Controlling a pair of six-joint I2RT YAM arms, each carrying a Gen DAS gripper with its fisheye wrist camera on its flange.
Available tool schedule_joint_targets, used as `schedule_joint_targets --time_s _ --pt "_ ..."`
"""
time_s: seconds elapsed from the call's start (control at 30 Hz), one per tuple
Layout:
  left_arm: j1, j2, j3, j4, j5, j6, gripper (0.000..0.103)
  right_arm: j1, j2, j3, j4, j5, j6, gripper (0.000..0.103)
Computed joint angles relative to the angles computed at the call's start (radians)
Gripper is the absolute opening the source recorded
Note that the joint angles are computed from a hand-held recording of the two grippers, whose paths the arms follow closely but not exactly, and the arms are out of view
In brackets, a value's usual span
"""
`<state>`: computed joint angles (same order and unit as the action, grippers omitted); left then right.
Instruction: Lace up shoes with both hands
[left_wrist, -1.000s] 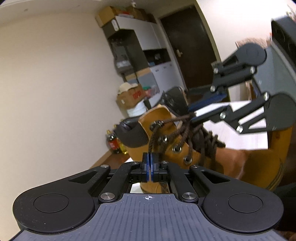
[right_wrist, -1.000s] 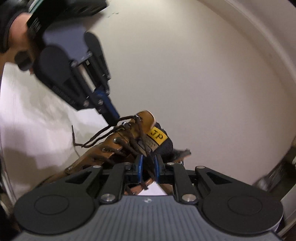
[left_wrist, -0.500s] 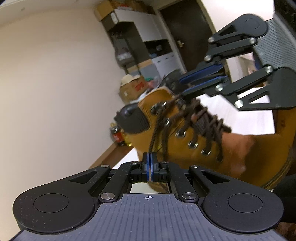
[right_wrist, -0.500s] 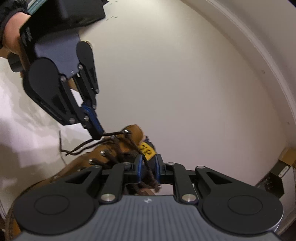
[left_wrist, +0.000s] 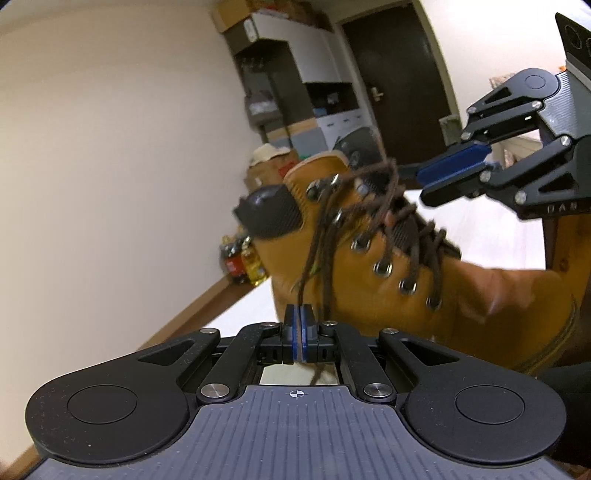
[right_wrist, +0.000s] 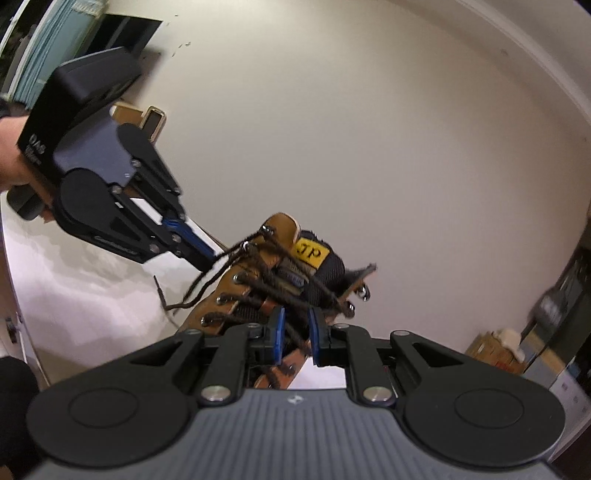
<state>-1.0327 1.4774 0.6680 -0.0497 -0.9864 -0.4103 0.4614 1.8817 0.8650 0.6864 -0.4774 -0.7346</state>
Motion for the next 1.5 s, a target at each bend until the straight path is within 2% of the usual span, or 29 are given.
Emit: schedule_joint_targets --time_s 0.07,0.1,0.17,0.2,0.23,0.3,0.53,0.77,0.97,1.1,1.2,1.3,1.37,1.5 --pt "-0.033 0.009 0.006 -0.07 -0.021 -0.074 0.004 0.0 0.011 0.007 -0.003 -0.003 0.009 0.015" --pt "-0.045 0.006 -0.001 -0.061 -0.024 -0.076 0.005 -0.003 0.01 0.005 -0.005 -0.007 0.011 0.015" --pt "-0.07 -0.007 -0.044 0.051 -0.001 -0.024 0.006 0.016 0.063 0.029 0.019 0.01 0.02 0.015" --pt "-0.072 0.0 -0.043 0.066 0.013 -0.015 0.006 0.018 0.072 0.034 0.016 0.011 0.023 0.015" --pt "-0.072 0.01 -0.038 0.074 0.028 -0.006 0.006 0.029 0.092 0.049 0.016 0.021 0.027 0.015" --pt "-0.057 0.061 0.005 0.02 0.064 0.0 0.006 0.037 0.101 0.058 0.012 0.03 0.028 0.015" --pt "-0.018 0.069 -0.022 0.137 0.048 0.092 0.007 0.035 0.109 0.069 -0.002 0.054 0.028 0.015" --pt "0.002 0.052 -0.011 0.116 0.035 0.159 0.009 0.033 0.118 0.074 -0.003 0.059 0.036 0.015" --pt "-0.006 0.015 -0.028 0.18 0.047 0.229 0.01 0.03 0.11 0.063 0.004 0.058 0.04 0.015" --pt "-0.001 0.015 -0.009 0.183 0.065 0.252 0.01 0.027 0.107 0.059 0.005 0.06 0.038 0.015" --pt "0.019 0.014 0.006 0.128 0.094 0.202 0.005 0.025 0.106 0.058 0.003 0.058 0.046 0.015" --pt "0.034 -0.026 0.028 0.016 0.157 0.092 0.003 0.019 0.093 0.052 -0.003 0.046 0.066 0.015" --pt "0.037 -0.087 0.012 0.012 0.205 0.042 0.003 0.01 0.087 0.057 -0.025 0.025 0.088 0.015" --pt "0.06 -0.261 -0.063 0.118 0.328 -0.02 0.003 -0.026 0.078 0.104 -0.144 -0.083 0.199 0.015"
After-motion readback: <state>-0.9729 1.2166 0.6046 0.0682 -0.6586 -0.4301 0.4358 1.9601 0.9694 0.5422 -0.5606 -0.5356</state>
